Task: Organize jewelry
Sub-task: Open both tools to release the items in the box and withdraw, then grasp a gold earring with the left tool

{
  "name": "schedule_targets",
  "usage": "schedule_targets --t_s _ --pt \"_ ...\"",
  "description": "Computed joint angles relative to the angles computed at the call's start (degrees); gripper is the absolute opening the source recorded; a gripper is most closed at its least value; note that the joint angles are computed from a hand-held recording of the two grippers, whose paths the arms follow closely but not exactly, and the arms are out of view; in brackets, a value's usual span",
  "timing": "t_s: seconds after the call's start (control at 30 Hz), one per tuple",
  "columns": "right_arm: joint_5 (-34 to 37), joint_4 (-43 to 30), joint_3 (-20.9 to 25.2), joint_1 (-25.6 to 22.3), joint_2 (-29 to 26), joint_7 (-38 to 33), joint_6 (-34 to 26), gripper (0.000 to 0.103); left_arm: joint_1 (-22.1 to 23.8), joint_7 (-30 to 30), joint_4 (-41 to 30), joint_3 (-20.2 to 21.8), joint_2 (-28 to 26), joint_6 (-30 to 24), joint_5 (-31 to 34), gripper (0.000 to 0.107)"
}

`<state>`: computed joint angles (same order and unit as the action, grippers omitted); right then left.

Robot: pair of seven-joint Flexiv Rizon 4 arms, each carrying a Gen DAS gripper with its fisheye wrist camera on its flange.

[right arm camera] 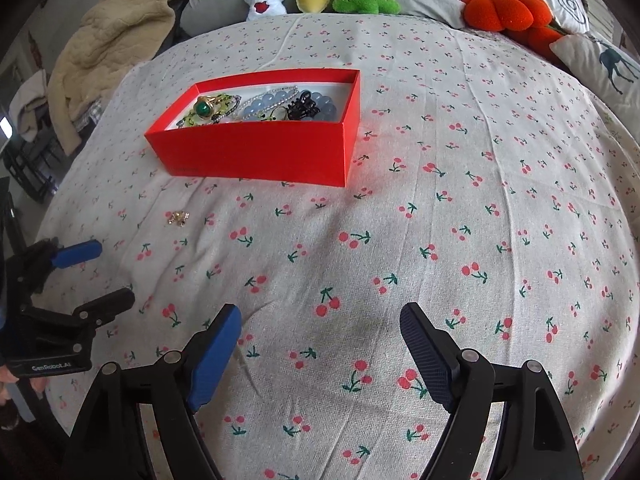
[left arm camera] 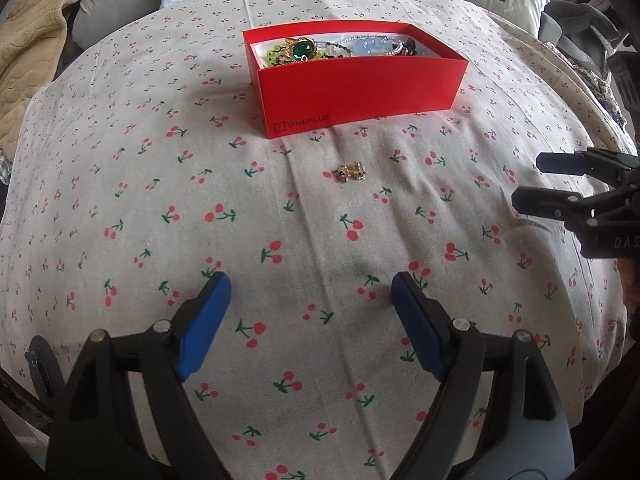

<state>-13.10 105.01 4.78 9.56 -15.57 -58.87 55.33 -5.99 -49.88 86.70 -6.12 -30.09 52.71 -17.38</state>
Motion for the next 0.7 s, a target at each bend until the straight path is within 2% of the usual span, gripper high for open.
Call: schedule_targets --t_s 0.13,0.2,0.27,0.43,0.7 --pt "-1.74 0.93 -0.16 0.44 0.00 -0.69 0.29 0.083 1.55 3.22 1.17 -2.79 -0.15 2.09 -4.06 0.078" --pt "-2.86 1.52 -0.34 0.66 0.02 -0.78 0.87 0.083 1.98 5.33 0.75 -3.81 -0.80 2.17 -5.72 0.053" --pt "-3.51 1.81 -0.36 0.77 -0.02 -1.09 1.01 0.084 1.45 6.00 -0.14 -3.57 -1.83 3.28 -5.66 0.044" --pt "-3.62 1.67 -0.26 0.76 -0.27 -1.79 1.19 0.085 1.18 7.33 -1.96 -4.29 -3.76 4.25 -6.66 0.040" --pt "-3.77 0.79 -0.44 0.98 -1.17 -2.22 1.22 0.086 -1.21 5.75 -5.50 -2.63 -6.19 5.27 -3.10 0.024"
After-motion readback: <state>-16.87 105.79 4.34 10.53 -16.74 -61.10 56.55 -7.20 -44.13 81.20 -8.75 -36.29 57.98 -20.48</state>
